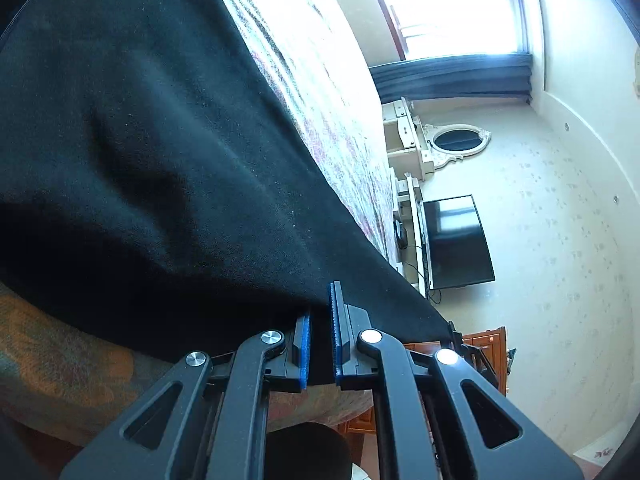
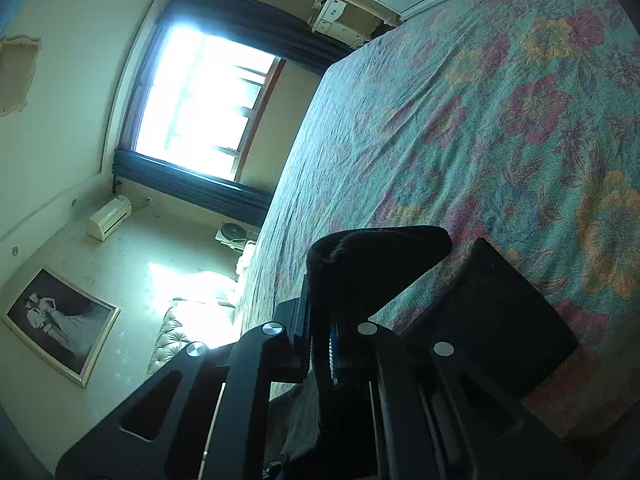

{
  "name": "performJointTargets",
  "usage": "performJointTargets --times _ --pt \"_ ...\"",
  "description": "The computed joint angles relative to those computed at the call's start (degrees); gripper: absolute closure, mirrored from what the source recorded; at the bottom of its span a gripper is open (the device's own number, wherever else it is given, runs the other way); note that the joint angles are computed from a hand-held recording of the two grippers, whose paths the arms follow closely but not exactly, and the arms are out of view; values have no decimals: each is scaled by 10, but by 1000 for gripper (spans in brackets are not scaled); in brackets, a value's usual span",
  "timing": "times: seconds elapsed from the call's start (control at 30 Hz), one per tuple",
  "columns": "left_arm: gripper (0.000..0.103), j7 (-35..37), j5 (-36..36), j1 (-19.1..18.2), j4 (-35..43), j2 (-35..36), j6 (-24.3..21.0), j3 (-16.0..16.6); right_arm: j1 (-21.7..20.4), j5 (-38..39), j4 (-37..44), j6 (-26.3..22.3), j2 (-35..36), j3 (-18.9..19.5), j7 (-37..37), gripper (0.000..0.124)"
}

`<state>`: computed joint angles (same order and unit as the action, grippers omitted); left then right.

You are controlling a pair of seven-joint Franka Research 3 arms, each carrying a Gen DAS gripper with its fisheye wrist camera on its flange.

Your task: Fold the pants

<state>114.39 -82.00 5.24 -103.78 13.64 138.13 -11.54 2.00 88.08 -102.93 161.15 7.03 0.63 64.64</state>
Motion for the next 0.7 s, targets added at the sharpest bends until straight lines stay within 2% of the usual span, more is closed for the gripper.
performJointTargets --times 0.1,0.2,0.27,0.37,0.5,0.6,0.7 --pt "95 -1 7 2 -24 -17 -12 4 -1 -7 -47 -13 -30 -5 5 118" --pt "95 -7 33 0 -45 -27 -23 11 -1 -25 -100 -30 -50 -16 34 118" --pt "95 -22 53 -3 -54 -24 -27 14 0 -50 -129 -26 -53 -22 64 118" --pt "95 -30 56 -2 -65 -20 -34 13 -7 -45 -159 -59 -51 -31 87 117" --pt "95 -14 68 -4 -64 -22 -34 13 -14 -37 -174 -86 -50 -36 82 113" --pt "95 -22 82 -2 -51 -15 -53 12 -18 -32 -172 -105 -53 -38 77 101" --pt "95 -34 89 4 -57 -20 -76 13 -15 -121 -165 -78 -64 -38 136 96"
